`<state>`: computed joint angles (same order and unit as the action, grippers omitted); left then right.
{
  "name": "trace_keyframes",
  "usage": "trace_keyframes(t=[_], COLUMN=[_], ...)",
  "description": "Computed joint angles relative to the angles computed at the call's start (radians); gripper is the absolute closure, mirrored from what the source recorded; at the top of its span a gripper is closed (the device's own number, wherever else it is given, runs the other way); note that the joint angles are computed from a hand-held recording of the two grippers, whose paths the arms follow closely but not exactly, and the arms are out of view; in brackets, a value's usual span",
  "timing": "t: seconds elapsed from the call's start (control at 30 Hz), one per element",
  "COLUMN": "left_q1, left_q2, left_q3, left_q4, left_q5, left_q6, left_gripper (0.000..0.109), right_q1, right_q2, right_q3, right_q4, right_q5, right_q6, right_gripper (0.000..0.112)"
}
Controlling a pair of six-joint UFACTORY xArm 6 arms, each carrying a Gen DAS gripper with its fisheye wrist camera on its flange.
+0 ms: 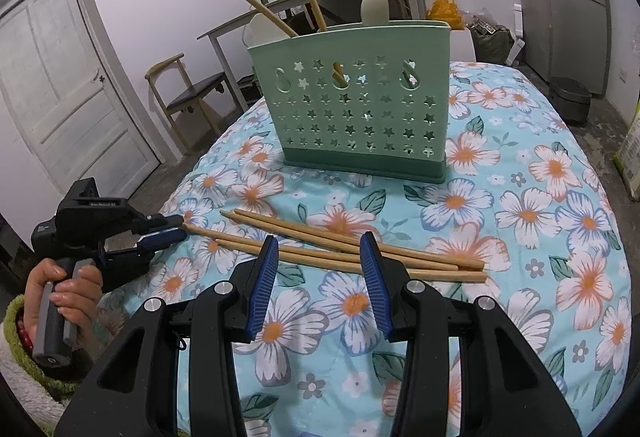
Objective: Organize utensils
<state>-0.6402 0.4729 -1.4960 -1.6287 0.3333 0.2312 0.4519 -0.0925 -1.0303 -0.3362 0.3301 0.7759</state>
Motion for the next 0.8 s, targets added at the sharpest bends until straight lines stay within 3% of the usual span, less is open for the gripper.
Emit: trace_keyframes(t=[0.17, 0.33, 0.53, 0.6, 0.7, 0.8], left_q1=[-0.002, -0.001, -0.015, -0.019, -0.018, -0.017], left_q2=[0.007, 0.048, 0.092, 0.099, 0.103, 0.090], left_q3=[-0.010, -0.050, -0.103, -0.112, -0.119, -0.117], left_q4=[-0.023, 0.012, 0.141, 0.192, 0.181, 0.083], left_q5=[0.000, 0.000, -0.039, -0.051, -0.051, -0.051], left_q6=[0.019, -0.052, -0.153, -0.192, -0.160, -0.040], left_gripper=[0.088, 0.087, 0.088, 0.096, 0.099, 0.100], right_q1=[0.000, 0.000, 0.009, 0.018, 0.041, 0.065], right_q2=[0.000, -0.003, 0.011, 0.020, 0.040, 0.059], right_q3=[0.002, 0.004, -0.005, -0.014, -0.039, -0.065], right_q4=[0.012, 0.017, 0.032, 0.013, -0.024, -0.063], right_q5=[0.002, 0.003, 0.010, 0.019, 0.033, 0.048], right_q6=[-0.004, -0.006, -0.030, -0.033, -0.048, -0.068], right_gripper=[0.071, 0.071, 0.071, 0.071, 0.071, 0.071])
